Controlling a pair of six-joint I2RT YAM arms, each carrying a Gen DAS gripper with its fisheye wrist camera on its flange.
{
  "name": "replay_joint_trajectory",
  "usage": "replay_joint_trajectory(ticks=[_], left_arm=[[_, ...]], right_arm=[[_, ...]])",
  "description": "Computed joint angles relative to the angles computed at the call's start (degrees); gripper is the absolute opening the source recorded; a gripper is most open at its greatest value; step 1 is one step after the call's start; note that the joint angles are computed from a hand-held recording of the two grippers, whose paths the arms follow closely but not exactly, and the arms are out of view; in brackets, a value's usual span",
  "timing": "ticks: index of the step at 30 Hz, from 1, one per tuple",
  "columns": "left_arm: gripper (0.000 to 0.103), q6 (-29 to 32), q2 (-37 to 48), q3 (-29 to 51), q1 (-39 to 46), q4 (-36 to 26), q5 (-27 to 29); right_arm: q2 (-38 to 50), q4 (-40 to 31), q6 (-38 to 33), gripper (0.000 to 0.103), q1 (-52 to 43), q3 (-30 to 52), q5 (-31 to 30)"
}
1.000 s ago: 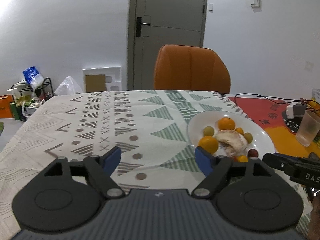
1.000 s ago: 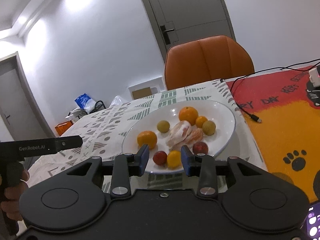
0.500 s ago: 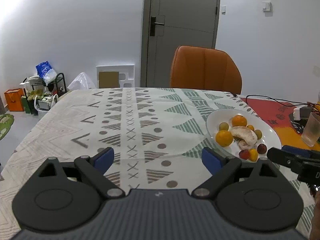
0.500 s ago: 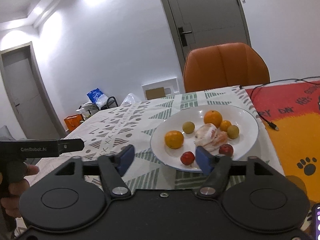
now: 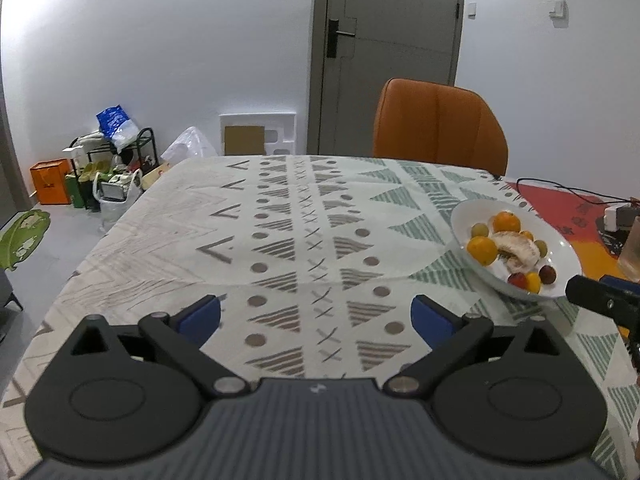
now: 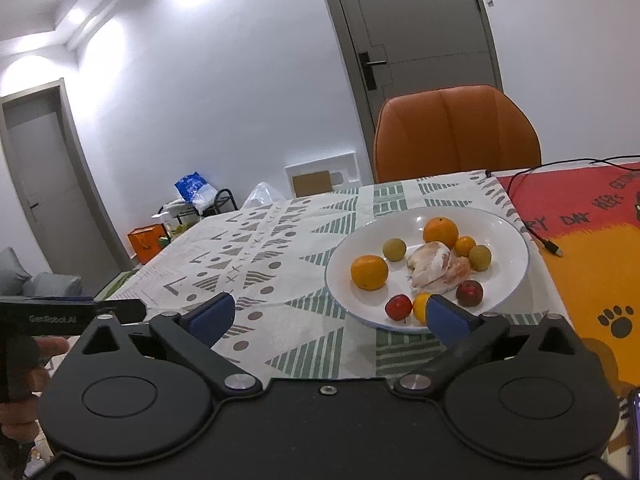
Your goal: Organize fruits
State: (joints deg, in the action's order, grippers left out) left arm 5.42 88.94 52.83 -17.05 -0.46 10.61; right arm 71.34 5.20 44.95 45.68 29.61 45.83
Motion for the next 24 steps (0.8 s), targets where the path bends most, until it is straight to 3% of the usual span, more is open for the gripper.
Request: replay_joint_trajectory(ticks=[16, 24], left_arm=[[0.101, 2.3, -5.7, -5.5, 3.3, -1.2, 1.7], [0.101, 2.6, -7.7, -7.7, 4.2, -1.4, 3.3]], right_arm=[[3.5, -14.2, 10.1, 0.103, 7.2, 6.8, 6.8], [4.8, -16.8, 13.0, 0.103, 9.5, 8.3, 7.8]])
